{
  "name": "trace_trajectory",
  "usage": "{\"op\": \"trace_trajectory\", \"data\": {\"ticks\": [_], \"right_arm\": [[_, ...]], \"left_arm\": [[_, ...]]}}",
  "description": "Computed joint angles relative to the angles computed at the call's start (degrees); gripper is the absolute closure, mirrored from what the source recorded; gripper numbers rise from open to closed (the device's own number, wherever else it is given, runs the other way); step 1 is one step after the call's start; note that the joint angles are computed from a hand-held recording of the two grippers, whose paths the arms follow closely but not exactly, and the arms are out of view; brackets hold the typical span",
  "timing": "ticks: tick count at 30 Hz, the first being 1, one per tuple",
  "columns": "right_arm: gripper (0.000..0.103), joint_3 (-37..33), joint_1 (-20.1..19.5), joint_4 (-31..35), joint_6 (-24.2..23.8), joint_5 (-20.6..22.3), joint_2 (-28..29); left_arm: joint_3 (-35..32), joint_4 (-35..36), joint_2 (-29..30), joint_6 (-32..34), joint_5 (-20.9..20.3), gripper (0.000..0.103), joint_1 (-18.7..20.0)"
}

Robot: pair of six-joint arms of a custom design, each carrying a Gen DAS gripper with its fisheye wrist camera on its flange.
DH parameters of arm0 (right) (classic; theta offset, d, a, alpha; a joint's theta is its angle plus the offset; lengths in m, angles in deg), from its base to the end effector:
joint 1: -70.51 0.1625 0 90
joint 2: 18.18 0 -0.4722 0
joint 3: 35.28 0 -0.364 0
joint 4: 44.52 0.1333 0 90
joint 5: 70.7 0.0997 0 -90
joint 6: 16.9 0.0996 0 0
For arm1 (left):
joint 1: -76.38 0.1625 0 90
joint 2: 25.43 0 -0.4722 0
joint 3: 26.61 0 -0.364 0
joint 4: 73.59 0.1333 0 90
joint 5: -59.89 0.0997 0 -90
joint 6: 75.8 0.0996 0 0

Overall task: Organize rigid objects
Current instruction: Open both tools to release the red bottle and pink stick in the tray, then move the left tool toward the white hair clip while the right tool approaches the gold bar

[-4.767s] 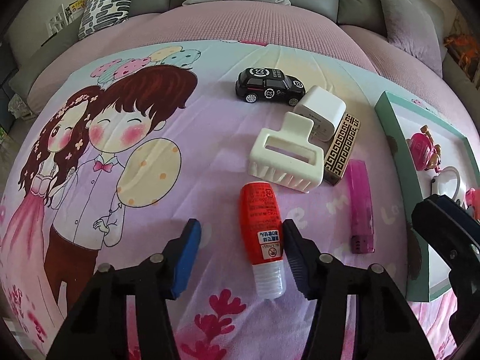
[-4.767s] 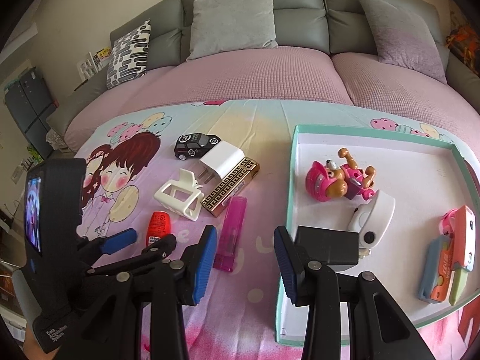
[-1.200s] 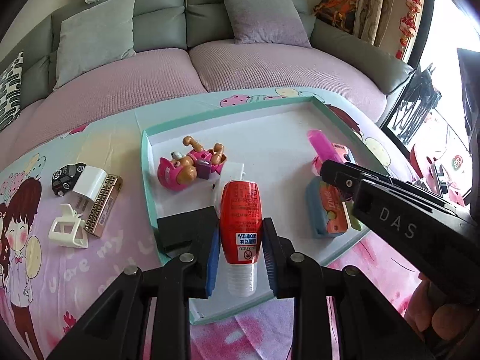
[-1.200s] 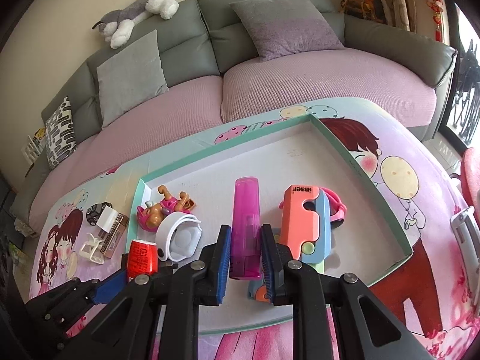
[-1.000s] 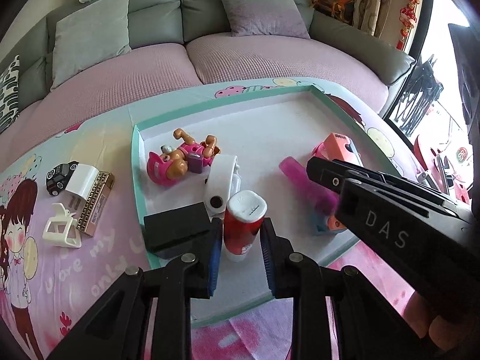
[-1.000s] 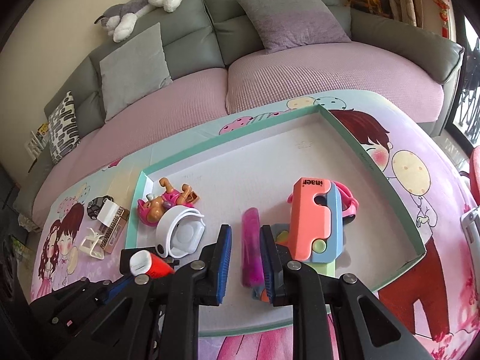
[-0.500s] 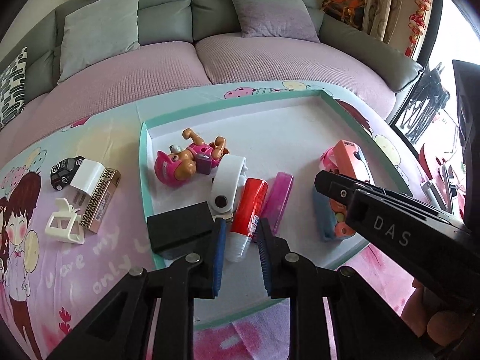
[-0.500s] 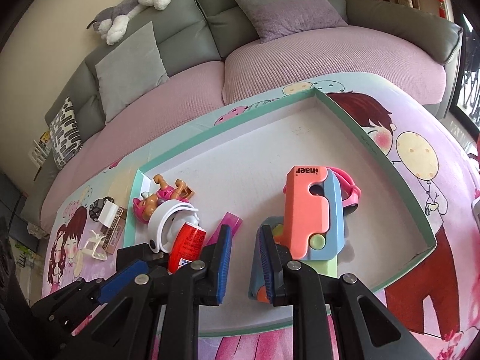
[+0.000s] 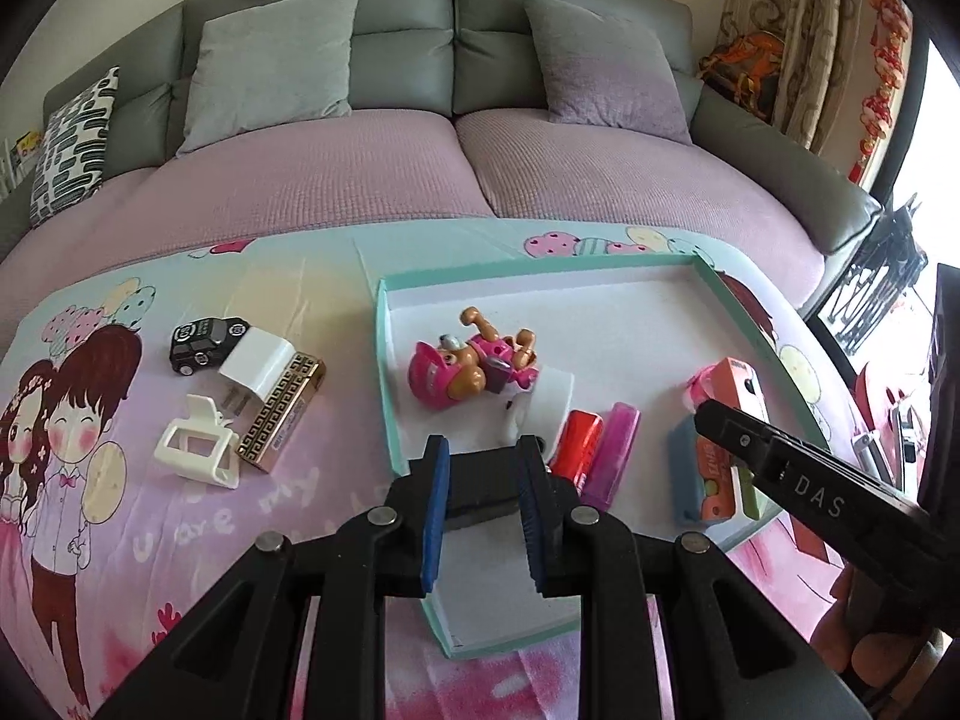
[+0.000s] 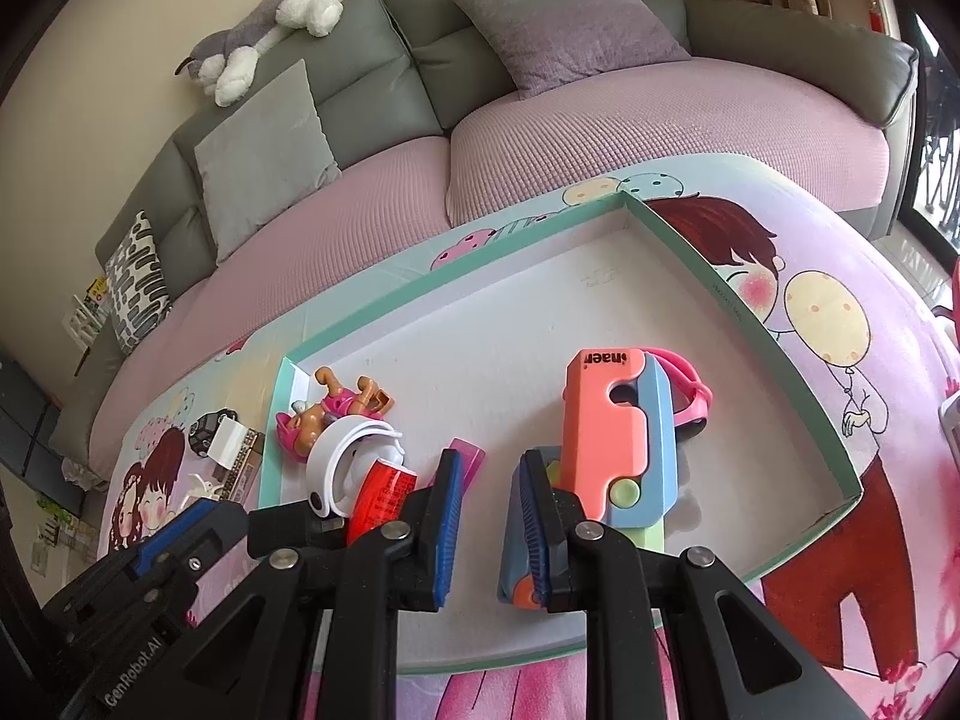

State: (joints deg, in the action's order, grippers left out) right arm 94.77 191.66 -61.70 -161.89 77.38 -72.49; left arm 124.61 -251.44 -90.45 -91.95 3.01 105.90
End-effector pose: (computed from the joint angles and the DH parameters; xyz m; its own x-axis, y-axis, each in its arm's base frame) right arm 0.2008 -0.2380 0.0963 -0.8114 0.5052 0.2939 0.0295 0.5376 -0.8427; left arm -0.1908 -0.3238 0.1468 -0.6515 0.5556 -0.5166 0.7169 0.6736 -0.1796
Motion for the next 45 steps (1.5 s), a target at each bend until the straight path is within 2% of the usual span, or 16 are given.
{"op": "trace_trajectory", "data": {"ticks": [1,3,5,7,10,12,14,17,22,26,28,32,34,36,43,45], "right_arm": [[0.082,0.01,0.0,0.03,-0.01,-0.07,0.0],[0.082,-0.12,-0.06,0.16,-0.21,-0.18,0.15],[0.082,-0.52,-0.02,0.55,-0.51,-0.18,0.53],[0.082,-1.11,0.06,1.21,-0.73,-0.11,1.01],[0.082,-2.14,0.1,2.62,-0.76,0.25,1.99],[0.081,-2.83,0.03,3.92,-0.33,0.59,2.74],[0.076,-3.29,-0.2,4.8,0.04,0.6,3.18],[0.063,-3.71,-0.3,5.39,0.19,0.71,3.65],[0.046,-4.64,-0.2,5.96,-1.27,0.41,4.37],[0.041,-5.68,-0.22,6.88,-2.42,0.24,5.28],[0.032,-5.94,-0.2,6.83,-3.07,0.06,5.5],[0.025,-6.62,-0.08,6.98,-4.22,-0.22,6.0],[0.014,-6.91,0.04,6.81,-4.85,-0.17,6.2],[0.009,-6.99,0.18,6.22,-5.68,-0.23,6.13],[0.0,-6.92,0.52,3.5,-7.26,0.32,5.68],[0.0,-6.63,0.56,2.22,-7.81,0.44,5.34]], "left_arm": [[-0.05,-0.15,-0.18,-0.66,0.67,0.079,0.33],[-0.16,0.01,-0.69,-2.39,2.37,0.059,1.06],[-0.24,0.22,-1.11,-3.98,4.47,0.047,1.74],[-0.22,-0.16,-1.13,-5.0,6.14,0.044,2.21],[-0.47,0.52,-1.21,-7.3,8.35,0.03,3.01],[-0.61,1.28,-1.14,-8.46,9.55,0.026,3.39],[-0.65,1.55,-0.81,-9.38,10.91,0.026,3.71],[-0.71,2.54,-0.3,-11.16,13.16,0.01,3.97],[-0.91,3.6,-0.57,-13.8,15.0,0.009,5.19],[-1.12,4.63,-0.68,-15.17,16.21,0.009,5.75],[-1.0,4.33,-0.78,-15.48,16.51,0.009,5.83],[-0.8,4.13,-1.23,-16.27,17.53,0.009,5.85],[-0.71,4.09,-1.45,-16.71,18.2,0.009,5.82],[-0.71,4.1,-1.73,-17.07,18.78,0.008,5.96],[-0.85,4.07,-2.72,-18.04,20.29,0.008,6.19],[-1.17,4.92,-3.19,-18.59,21.13,0.0,6.07]]}}
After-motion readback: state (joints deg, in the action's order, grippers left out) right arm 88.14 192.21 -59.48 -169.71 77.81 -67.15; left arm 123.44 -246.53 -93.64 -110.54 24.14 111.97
